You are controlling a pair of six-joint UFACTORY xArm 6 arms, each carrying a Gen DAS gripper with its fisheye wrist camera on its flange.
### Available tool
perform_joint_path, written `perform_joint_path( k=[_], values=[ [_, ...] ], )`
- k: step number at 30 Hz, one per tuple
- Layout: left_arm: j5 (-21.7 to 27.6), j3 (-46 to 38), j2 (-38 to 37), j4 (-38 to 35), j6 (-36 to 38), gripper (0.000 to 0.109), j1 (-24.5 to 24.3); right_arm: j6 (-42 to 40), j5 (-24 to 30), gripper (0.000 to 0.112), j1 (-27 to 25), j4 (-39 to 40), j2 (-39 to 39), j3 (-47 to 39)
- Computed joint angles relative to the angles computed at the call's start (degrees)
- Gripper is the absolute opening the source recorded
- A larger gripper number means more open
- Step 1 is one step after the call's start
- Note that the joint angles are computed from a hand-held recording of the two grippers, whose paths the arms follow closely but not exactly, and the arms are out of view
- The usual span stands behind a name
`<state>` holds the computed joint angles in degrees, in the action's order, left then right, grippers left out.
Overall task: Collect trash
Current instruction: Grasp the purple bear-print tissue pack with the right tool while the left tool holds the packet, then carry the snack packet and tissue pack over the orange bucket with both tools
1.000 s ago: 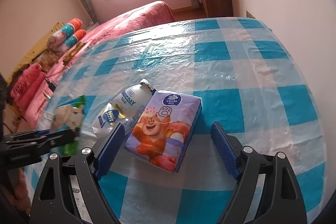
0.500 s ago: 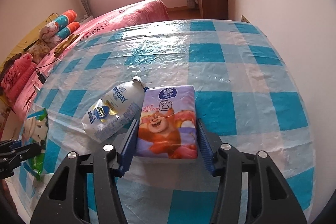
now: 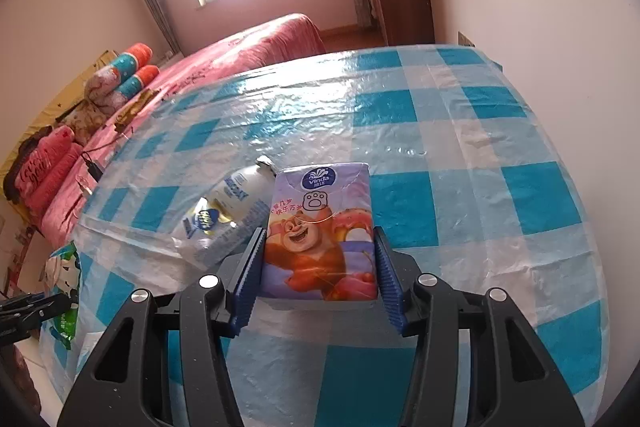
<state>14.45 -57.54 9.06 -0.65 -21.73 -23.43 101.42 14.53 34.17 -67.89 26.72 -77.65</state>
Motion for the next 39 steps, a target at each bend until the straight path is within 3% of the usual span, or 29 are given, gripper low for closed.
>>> perform_joint_path(
  k=[10, 17, 22, 31, 39],
  values=[
    [-3.1, 8.9, -7.3, -0.9, 0.2, 0.044, 4.3, 12.6, -2.5, 0.053, -0.1, -8.3, -1.3, 0.8],
    [-4.5, 13.0, -10.9, -2.4, 1.9, 0.044, 6.6, 15.2, -4.4, 0.053, -0.2, -8.9, -2.2, 1.7],
    [-5.2, 14.8, -12.5, -3.4, 3.7, 0.044, 7.3, 22.3, -8.6, 0.053, -0.9, -14.0, -2.5, 1.6],
    [-6.9, 17.9, -15.9, -6.2, 7.4, 0.044, 8.8, 15.6, -8.0, 0.053, 1.7, -8.3, -3.2, 0.9],
    [-7.9, 21.3, -19.7, -7.7, 9.1, 0.044, 10.9, 8.8, -10.8, 0.053, 3.7, -1.7, -1.4, -1.8]
  ],
)
